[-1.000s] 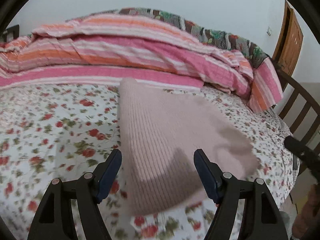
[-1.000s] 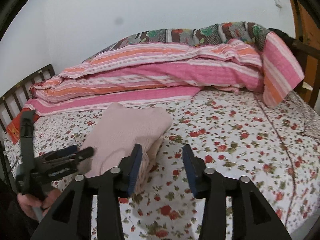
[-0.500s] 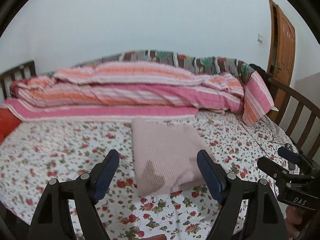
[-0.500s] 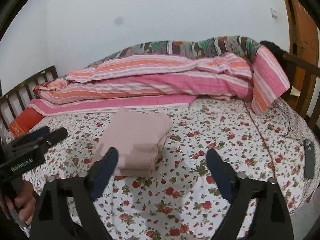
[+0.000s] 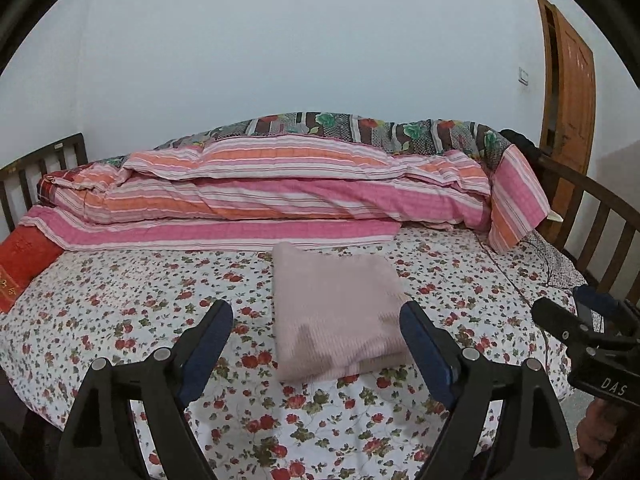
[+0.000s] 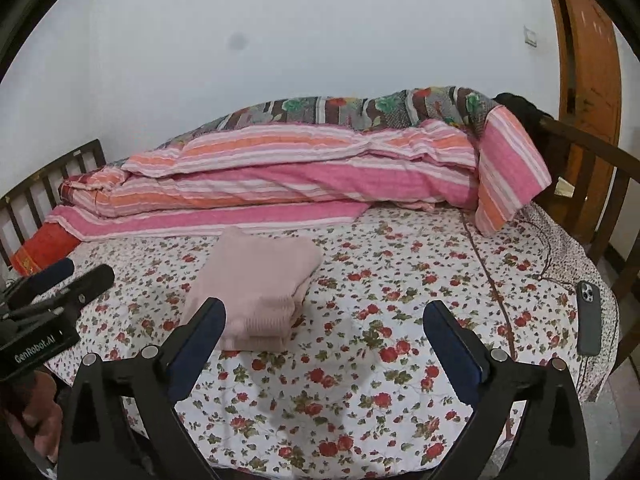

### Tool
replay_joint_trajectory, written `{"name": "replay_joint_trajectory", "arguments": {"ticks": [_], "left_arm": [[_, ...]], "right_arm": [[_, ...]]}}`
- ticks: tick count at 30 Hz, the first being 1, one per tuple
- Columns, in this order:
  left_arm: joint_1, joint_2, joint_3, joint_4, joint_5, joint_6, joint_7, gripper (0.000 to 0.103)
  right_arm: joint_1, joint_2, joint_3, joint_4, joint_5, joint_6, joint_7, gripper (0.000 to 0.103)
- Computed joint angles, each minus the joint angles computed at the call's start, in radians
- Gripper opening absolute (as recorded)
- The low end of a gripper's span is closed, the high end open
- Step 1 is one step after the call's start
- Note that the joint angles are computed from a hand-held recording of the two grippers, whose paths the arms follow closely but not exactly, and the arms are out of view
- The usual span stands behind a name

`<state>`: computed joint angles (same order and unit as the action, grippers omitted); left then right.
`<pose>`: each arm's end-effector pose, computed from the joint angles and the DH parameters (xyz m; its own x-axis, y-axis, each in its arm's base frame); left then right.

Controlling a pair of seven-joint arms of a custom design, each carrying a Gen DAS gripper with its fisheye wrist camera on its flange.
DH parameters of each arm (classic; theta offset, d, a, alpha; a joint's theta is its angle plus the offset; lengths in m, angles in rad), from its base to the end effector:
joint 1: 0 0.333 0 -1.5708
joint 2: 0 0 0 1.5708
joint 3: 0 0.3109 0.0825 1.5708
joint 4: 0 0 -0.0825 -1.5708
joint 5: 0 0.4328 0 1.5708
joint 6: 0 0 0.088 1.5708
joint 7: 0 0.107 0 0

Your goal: Fold small clothes

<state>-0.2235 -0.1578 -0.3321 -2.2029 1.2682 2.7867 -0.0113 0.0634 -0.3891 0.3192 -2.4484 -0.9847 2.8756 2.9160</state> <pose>0.4667 -0.3466 0.4736 -0.0925 -0.9945 0.0499 -0.5118 0.0045 -0.8591 0.4530 0.2396 0.4744 -0.0367 -0.9976 -0.0585 -0.5636 0.0690 -0.8232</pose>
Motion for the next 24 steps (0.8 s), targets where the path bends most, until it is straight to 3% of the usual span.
{"name": "replay_joint_trajectory", "arguments": {"ticks": [4,24], "left_arm": [[-0.006,-0.009,-0.007,0.002,-0.025,-0.042,0.014,0.085],[0.006,-0.036,-0.021,-0.013,-0.032,-0.051,0.011,0.085]], "right_arm": [[0.0,-0.016,0.0,-0.009,-0.006,0.009,0.002,0.099],[-0.011,-0.045,0.034,-0.029,0.033,0.013,-0.048,0.099]]}}
